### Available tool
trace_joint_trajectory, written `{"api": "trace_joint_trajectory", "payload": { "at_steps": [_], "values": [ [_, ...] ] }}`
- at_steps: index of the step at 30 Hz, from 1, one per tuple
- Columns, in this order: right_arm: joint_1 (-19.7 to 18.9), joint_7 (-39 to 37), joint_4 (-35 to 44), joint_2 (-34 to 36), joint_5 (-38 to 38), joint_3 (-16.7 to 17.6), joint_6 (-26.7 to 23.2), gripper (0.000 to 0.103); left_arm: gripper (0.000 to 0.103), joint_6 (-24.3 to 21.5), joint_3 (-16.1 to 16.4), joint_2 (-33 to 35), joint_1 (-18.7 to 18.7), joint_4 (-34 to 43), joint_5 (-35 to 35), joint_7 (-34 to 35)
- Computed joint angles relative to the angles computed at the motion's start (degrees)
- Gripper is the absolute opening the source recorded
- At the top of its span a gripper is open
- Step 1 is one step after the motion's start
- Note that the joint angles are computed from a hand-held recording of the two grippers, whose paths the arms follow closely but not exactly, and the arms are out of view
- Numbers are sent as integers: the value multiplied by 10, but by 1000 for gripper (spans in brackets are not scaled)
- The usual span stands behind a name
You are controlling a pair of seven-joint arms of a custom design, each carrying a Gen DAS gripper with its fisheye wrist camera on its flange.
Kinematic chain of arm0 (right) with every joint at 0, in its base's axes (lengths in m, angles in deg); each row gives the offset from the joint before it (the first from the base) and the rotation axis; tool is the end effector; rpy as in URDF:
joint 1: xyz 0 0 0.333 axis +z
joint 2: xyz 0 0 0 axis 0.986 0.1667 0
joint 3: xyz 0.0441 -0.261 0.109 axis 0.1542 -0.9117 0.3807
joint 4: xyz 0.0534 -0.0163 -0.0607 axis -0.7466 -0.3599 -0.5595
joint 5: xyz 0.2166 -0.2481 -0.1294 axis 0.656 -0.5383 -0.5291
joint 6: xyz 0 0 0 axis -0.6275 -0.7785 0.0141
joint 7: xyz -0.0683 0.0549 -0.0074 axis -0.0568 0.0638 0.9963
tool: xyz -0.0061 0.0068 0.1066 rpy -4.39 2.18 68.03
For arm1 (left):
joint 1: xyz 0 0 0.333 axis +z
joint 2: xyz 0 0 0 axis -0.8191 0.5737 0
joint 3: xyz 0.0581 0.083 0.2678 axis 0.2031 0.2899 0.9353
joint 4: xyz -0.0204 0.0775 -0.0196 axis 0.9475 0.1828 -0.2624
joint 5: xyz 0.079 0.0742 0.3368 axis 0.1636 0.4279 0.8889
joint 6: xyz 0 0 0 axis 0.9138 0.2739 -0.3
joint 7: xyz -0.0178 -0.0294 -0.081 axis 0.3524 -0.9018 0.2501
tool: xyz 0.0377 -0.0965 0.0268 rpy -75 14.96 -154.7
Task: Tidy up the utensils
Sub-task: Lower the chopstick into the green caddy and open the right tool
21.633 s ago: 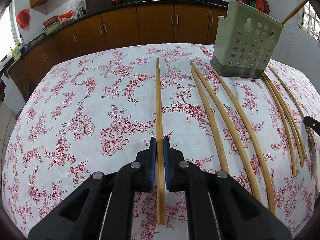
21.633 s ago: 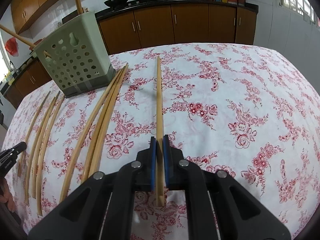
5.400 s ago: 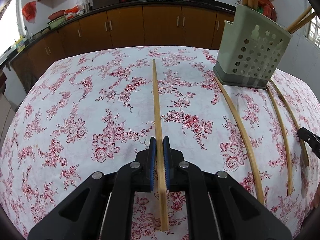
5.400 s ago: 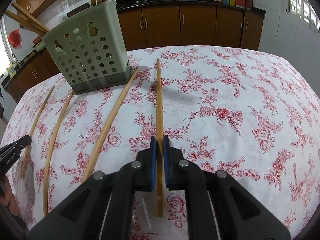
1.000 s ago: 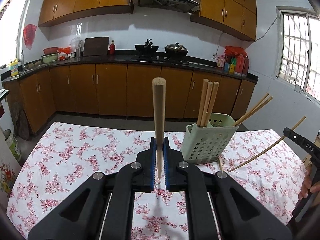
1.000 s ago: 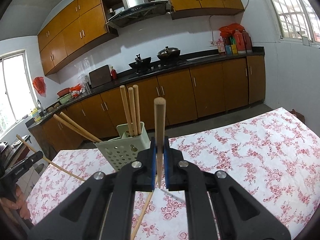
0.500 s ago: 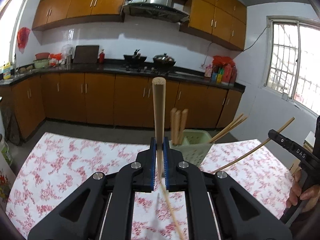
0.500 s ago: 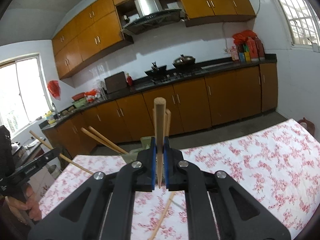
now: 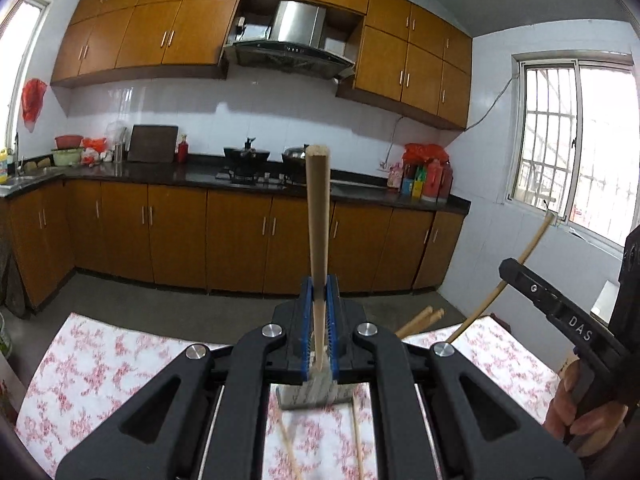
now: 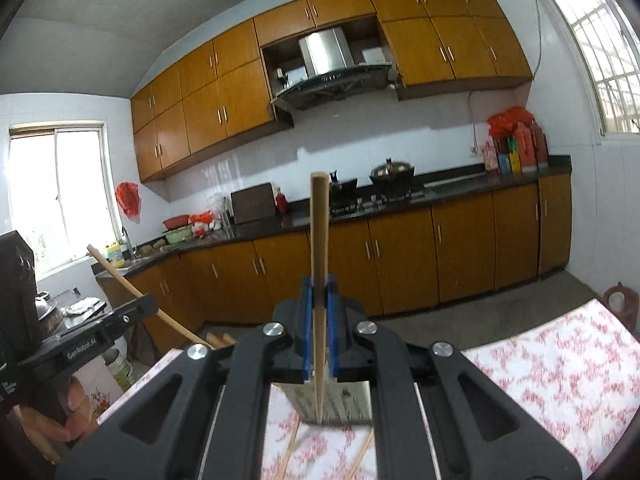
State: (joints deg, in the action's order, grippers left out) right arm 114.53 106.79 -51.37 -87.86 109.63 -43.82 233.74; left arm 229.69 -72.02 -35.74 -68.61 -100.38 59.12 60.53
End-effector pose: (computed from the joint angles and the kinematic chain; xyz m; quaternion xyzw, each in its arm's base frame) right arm 0.4348 0.1222 0.6773 -0.5967 0.4629 -0.2709 0.5969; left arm 0.3705 -0.3393 0.6706 -0.5874 0.5320 -0.4733 0.3846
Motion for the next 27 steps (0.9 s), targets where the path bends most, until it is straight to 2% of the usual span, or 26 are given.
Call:
{"api": "trace_joint_trajectory", "payload": {
  "at_steps": [3, 7, 13, 21, 24, 27],
  "values": [
    [1, -3, 46, 41, 9, -5, 4, 8, 8, -17, -7, 30, 2, 33, 25, -4],
    [-19, -15, 111, 99, 28, 8, 9, 8, 8, -35, 8, 68, -16, 64, 25, 6],
    [-39, -117, 203, 181, 139, 29, 28, 8, 8, -30, 35, 96, -37, 70, 20, 3],
    [-89, -123, 211, 227, 147, 89, 37, 8, 8, -32, 55, 127, -57, 76, 17, 6],
    [-106, -79, 199, 233, 102, 107, 36, 8, 8, -32, 61, 130, -60, 74, 12, 7],
    [-125, -76, 191, 233, 100, 129, 38, 8, 8, -31, 64, 129, -61, 71, 10, 8]
  ]
}}
